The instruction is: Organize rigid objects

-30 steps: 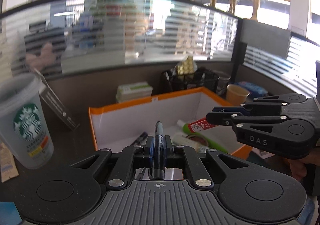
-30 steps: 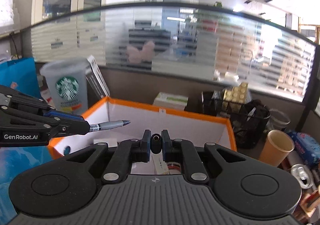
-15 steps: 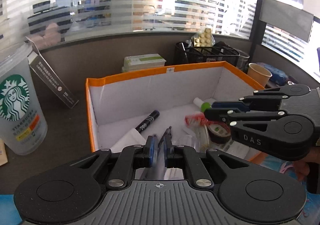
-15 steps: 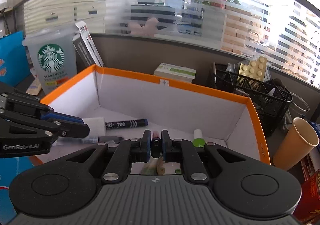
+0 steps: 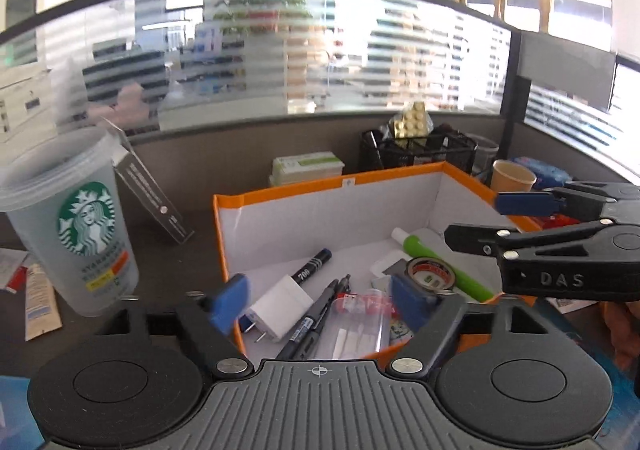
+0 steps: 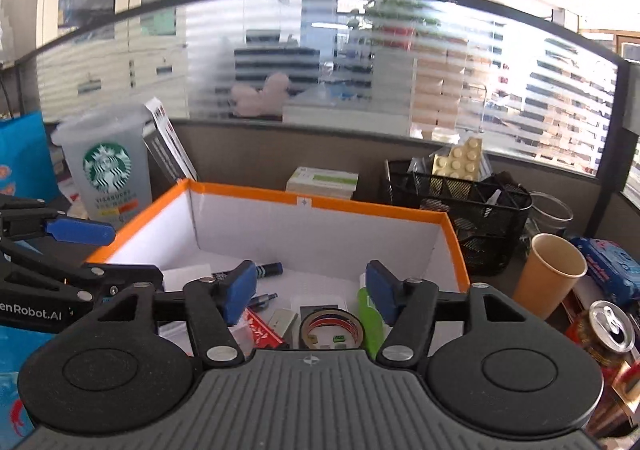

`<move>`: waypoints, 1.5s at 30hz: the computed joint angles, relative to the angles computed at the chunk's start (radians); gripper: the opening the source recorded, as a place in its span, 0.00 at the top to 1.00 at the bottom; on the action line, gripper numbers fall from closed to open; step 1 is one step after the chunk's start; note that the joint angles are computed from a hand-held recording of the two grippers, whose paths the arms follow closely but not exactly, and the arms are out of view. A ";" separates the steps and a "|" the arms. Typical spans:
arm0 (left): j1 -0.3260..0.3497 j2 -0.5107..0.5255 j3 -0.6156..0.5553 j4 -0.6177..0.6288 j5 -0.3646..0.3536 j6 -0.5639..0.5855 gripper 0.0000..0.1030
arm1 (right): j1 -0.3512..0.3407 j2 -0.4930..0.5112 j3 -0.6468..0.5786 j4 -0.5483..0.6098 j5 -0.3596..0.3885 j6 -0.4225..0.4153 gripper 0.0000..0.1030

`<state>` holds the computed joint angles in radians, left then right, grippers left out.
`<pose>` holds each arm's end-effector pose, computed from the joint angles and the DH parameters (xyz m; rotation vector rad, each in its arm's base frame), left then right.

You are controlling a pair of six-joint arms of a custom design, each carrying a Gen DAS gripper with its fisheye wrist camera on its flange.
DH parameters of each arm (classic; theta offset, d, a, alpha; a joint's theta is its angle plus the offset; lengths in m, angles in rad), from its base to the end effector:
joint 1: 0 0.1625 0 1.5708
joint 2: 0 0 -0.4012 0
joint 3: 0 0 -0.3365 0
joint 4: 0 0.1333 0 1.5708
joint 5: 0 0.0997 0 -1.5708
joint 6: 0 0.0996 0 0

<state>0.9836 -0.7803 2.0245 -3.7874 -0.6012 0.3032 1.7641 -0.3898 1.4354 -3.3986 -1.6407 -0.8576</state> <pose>-0.0953 -0.5321 0.1767 0.3636 2.0723 -1.2115 0.2547 -0.6436 0.0236 1.2949 -2.3094 1.0018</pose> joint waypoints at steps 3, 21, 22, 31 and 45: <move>-0.032 0.007 0.044 -0.114 0.032 0.028 0.00 | 0.001 -0.027 0.083 -0.106 0.024 -0.001 0.14; -0.153 0.021 0.227 -0.393 0.315 -0.018 0.00 | 0.001 -0.059 0.435 -0.632 0.100 -0.057 0.00; -0.155 0.020 0.234 -0.395 0.322 -0.028 0.00 | 0.001 -0.058 0.444 -0.639 0.101 -0.062 0.00; -0.196 0.022 0.292 -0.412 0.380 -0.084 0.00 | 0.002 -0.048 0.501 -0.702 0.136 -0.087 0.00; -0.224 0.015 0.344 -0.301 0.436 -0.241 0.00 | 0.001 -0.050 0.514 -0.702 0.133 -0.103 0.00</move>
